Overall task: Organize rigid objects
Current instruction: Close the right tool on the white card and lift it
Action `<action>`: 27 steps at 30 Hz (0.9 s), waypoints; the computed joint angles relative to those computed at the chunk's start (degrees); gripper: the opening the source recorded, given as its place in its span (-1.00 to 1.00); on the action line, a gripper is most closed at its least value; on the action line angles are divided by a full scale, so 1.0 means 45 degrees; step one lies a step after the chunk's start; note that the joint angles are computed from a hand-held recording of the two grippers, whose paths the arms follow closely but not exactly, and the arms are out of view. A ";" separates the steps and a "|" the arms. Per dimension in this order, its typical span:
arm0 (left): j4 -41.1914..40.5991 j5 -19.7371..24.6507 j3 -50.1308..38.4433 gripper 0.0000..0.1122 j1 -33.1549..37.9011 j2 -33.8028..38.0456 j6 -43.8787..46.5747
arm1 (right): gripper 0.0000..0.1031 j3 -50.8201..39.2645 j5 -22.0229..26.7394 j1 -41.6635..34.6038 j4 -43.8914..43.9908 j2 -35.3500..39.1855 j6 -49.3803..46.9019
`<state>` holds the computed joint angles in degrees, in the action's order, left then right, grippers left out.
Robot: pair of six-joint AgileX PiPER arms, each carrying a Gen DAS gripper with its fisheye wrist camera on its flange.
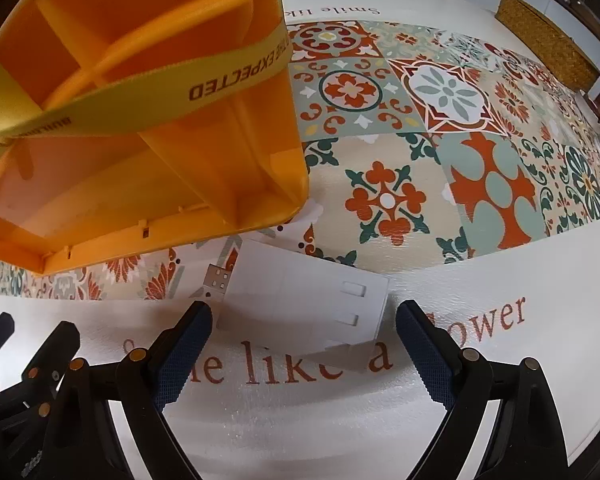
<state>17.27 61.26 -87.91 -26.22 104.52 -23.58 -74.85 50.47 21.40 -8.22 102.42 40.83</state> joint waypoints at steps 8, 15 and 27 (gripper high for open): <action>0.0140 0.0010 0.0075 0.76 -0.0022 -0.0026 -0.0069 | 0.77 -0.0137 -0.0092 -0.0171 -0.0271 0.0372 0.0061; 0.0084 -0.0070 0.0170 0.76 0.0096 -0.0033 0.0051 | 0.60 -0.0031 -0.0018 0.0100 -0.0693 0.0315 0.0446; -0.0122 -0.0082 0.0248 0.76 0.0162 -0.0385 0.0228 | 0.59 0.0602 0.0362 0.0717 -0.0930 -0.1016 0.0863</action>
